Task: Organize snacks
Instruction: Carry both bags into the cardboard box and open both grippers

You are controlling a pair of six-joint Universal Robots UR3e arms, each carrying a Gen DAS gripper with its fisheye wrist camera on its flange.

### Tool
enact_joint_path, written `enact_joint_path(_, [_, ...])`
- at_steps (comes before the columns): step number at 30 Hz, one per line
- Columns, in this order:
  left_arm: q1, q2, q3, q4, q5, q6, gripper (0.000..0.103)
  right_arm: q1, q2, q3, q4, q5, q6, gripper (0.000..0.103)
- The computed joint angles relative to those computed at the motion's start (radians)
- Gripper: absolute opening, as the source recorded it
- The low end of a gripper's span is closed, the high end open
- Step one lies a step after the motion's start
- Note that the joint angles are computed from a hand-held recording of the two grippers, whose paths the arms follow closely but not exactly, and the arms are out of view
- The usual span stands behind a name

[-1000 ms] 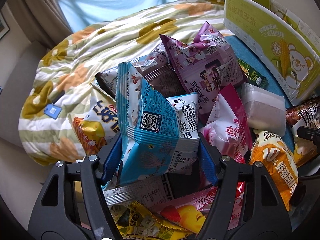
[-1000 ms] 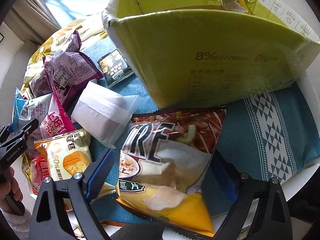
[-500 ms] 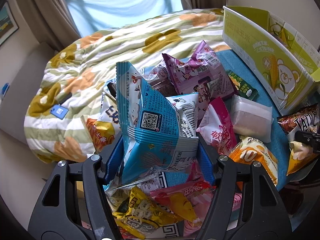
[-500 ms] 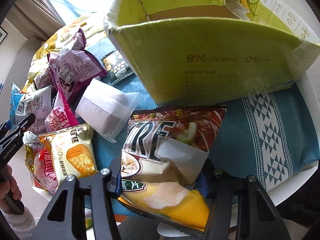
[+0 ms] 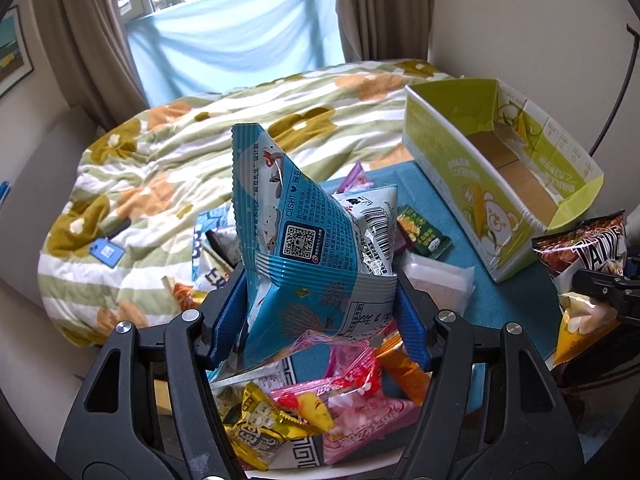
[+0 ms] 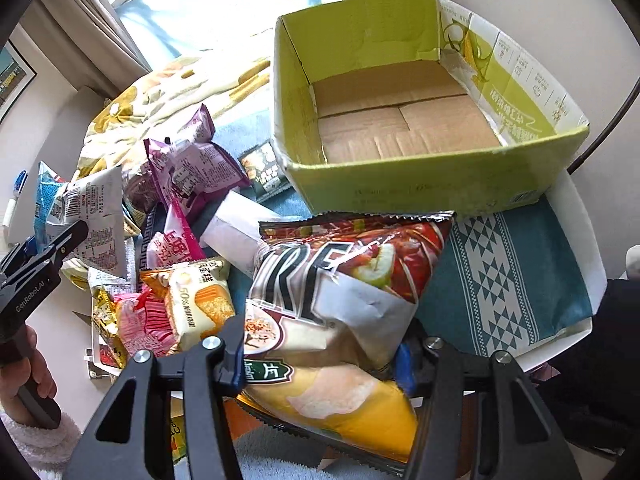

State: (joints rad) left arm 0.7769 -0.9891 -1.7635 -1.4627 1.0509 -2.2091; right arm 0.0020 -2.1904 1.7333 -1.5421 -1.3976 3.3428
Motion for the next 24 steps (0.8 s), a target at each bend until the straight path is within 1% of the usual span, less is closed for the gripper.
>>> enact_joint_path(1, [-0.012, -0.020, 0.031, -0.008, -0.015, -0.006, 0.064, 0.045, 0.030, -0.064, 0.011, -0.022, 0.046, 0.051])
enact_joint_path(2, [-0.050, -0.054, 0.065, 0.008, -0.015, -0.035, 0.064, 0.063, 0.063, -0.135, 0.029, -0.037, 0.066, 0.051])
enact_joint_path(4, [-0.093, -0.107, 0.123, 0.014, -0.036, -0.051, 0.064, 0.076, 0.094, -0.218, 0.053, -0.054, 0.069, 0.051])
enact_joint_path(5, [-0.121, -0.131, 0.147, 0.026, -0.040, -0.067, 0.064, 0.083, 0.123, -0.254, 0.046, -0.066, 0.069, 0.051])
enact_joint_path(6, [-0.147, -0.161, 0.178, 0.034, -0.046, -0.079, 0.064, 0.122, 0.161, -0.281, 0.015, -0.094, 0.100, 0.051])
enact_joint_path(9, [-0.224, -0.246, 0.262, 0.071, -0.057, -0.121, 0.064, 0.121, 0.189, -0.354, 0.016, -0.110, 0.099, 0.051])
enact_joint_path(11, [-0.292, -0.311, 0.325, 0.108, -0.037, -0.169, 0.064, 0.100, 0.219, -0.399, 0.005, -0.102, 0.089, 0.051])
enact_joint_path(13, [-0.366, -0.380, 0.391, 0.145, -0.009, -0.236, 0.064, 0.087, 0.271, -0.453, -0.021, -0.118, 0.071, 0.051])
enact_joint_path(15, [-0.437, -0.447, 0.453, 0.173, 0.024, -0.307, 0.064, 0.060, 0.319, -0.517, -0.028, -0.109, 0.044, 0.051])
enact_joint_path(16, [-0.472, -0.475, 0.477, 0.191, 0.046, -0.344, 0.064, 0.028, 0.325, -0.532, -0.028, -0.089, 0.016, 0.051])
enact_joint_path(19, [-0.594, -0.584, 0.571, 0.242, 0.146, -0.464, 0.064, 0.013, 0.400, -0.567, -0.088, -0.086, -0.008, 0.051])
enact_joint_path(24, [-0.773, -0.802, 0.785, 0.237, 0.274, -0.656, 0.064, -0.176, 0.432, -0.575, -0.095, 0.043, -0.166, 0.051])
